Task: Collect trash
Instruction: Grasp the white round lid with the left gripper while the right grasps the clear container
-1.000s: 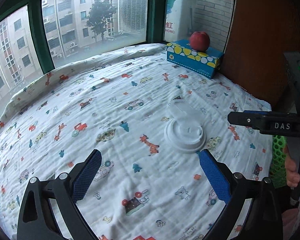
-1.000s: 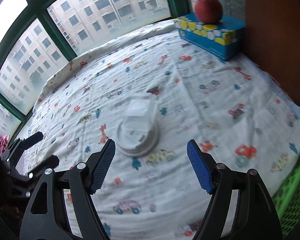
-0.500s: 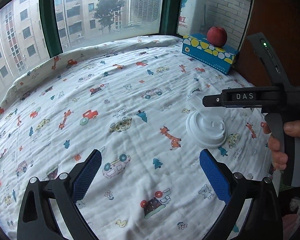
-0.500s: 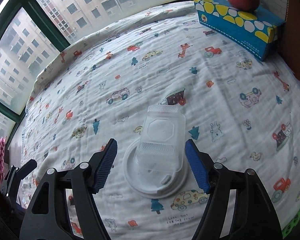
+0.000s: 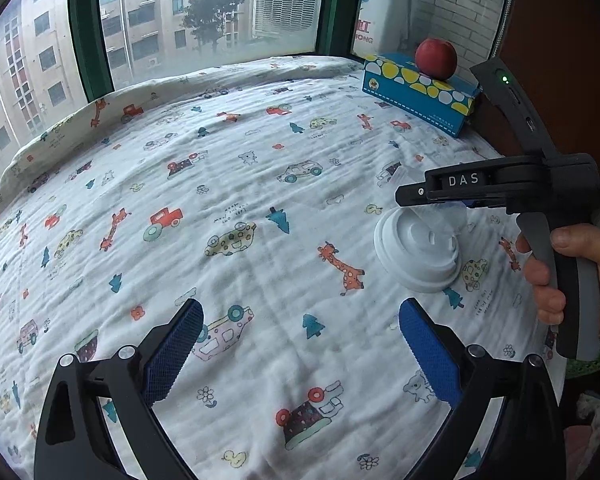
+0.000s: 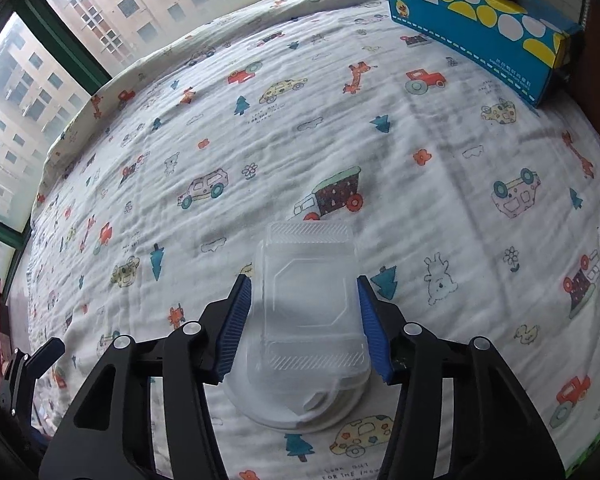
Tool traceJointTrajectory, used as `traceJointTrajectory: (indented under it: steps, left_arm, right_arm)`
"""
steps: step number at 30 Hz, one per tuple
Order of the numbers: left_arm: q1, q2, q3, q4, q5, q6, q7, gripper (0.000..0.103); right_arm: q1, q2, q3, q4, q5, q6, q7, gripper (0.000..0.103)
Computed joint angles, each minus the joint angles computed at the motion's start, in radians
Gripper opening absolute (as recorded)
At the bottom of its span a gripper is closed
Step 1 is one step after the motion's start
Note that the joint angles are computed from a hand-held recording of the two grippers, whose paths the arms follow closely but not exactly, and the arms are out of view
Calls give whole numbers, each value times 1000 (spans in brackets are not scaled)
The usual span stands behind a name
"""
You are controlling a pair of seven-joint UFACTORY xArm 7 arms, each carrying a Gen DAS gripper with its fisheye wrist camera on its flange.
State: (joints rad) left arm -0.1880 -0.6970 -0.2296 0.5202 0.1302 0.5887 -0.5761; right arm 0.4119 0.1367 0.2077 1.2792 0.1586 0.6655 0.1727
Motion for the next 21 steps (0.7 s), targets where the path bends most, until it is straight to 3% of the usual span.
traceJointTrajectory:
  steps: [10, 21]
  left_arm:
    - [-44, 128, -18, 79, -5, -55, 25, 95]
    - [-73, 360, -55, 225, 74, -115, 21, 94]
  right_arm:
    - [-38, -176, -25, -133, 60, -22, -108, 53]
    - [-86, -433, -99, -312, 125, -3, -222, 53]
